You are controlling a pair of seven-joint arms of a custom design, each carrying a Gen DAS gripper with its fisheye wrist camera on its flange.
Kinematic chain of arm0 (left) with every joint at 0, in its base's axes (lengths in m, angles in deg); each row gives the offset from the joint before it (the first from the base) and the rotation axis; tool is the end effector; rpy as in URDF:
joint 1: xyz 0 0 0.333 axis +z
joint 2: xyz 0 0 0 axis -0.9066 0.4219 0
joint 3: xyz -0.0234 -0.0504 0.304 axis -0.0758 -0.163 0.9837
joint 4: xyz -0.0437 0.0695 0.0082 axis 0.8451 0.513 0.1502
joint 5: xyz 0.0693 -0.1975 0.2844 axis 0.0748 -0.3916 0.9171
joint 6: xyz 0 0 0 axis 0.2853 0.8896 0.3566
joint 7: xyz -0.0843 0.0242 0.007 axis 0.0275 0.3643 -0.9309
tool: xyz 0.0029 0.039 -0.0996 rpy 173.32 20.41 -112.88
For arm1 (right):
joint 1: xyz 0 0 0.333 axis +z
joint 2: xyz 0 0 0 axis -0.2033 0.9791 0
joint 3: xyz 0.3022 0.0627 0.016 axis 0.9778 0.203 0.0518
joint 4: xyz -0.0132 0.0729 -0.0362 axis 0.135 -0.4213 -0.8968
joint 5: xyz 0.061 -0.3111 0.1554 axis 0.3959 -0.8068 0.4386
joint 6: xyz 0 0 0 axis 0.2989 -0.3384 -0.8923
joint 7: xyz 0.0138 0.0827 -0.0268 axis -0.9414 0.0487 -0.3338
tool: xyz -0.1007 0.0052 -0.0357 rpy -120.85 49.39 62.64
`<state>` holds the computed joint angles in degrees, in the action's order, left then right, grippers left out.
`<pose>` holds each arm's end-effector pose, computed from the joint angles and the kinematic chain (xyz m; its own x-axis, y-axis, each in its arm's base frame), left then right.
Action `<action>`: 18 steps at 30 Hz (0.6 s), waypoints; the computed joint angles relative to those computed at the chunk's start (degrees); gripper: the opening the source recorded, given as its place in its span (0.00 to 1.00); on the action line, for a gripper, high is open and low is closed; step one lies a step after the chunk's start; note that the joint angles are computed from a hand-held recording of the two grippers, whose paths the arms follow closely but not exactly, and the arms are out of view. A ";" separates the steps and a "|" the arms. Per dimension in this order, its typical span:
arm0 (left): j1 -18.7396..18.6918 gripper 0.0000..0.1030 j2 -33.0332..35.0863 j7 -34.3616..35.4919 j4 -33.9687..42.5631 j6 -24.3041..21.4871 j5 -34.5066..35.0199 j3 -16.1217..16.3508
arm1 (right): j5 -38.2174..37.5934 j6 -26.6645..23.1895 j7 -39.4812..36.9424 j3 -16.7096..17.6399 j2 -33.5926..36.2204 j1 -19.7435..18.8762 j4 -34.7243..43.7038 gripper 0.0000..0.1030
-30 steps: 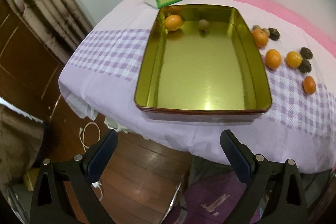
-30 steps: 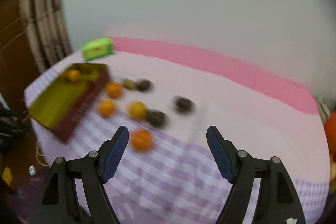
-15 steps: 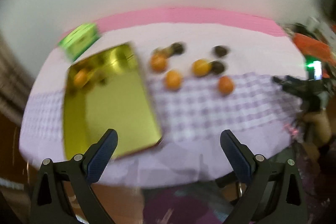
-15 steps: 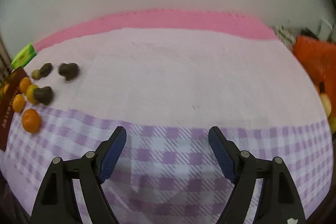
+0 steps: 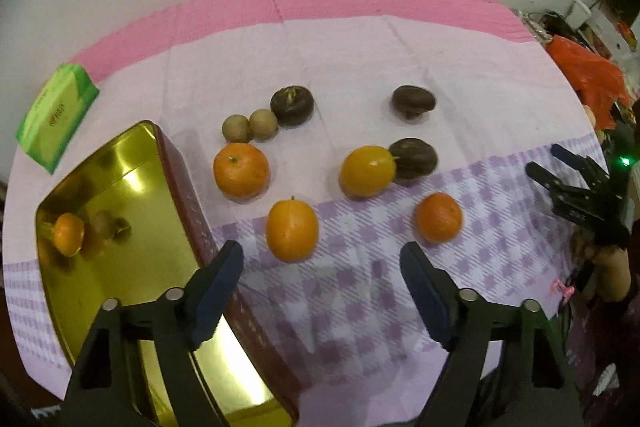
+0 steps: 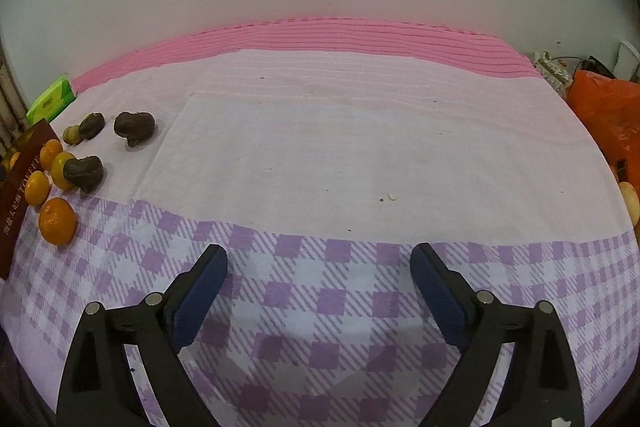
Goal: Organize fruits
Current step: 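Grasp an orange with the left gripper while the right gripper grasps a dark brown fruit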
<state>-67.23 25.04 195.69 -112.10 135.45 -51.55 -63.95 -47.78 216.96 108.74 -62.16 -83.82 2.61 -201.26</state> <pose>0.6180 -0.1001 0.4962 -0.4224 -0.9031 0.0770 -0.8566 0.3700 -0.3596 0.5151 0.1786 0.4354 -0.0869 -0.9958 -0.0288 -0.7903 0.0866 -0.6066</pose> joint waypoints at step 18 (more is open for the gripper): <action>-2.53 0.35 2.65 -5.69 -2.40 6.43 7.93 1.22 | 1.65 -0.22 -1.97 0.04 0.38 0.15 0.31 0.96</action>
<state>-69.76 27.69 190.01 -114.50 141.87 -43.63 -62.73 -46.14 216.74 106.77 -62.12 -83.44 2.76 -200.95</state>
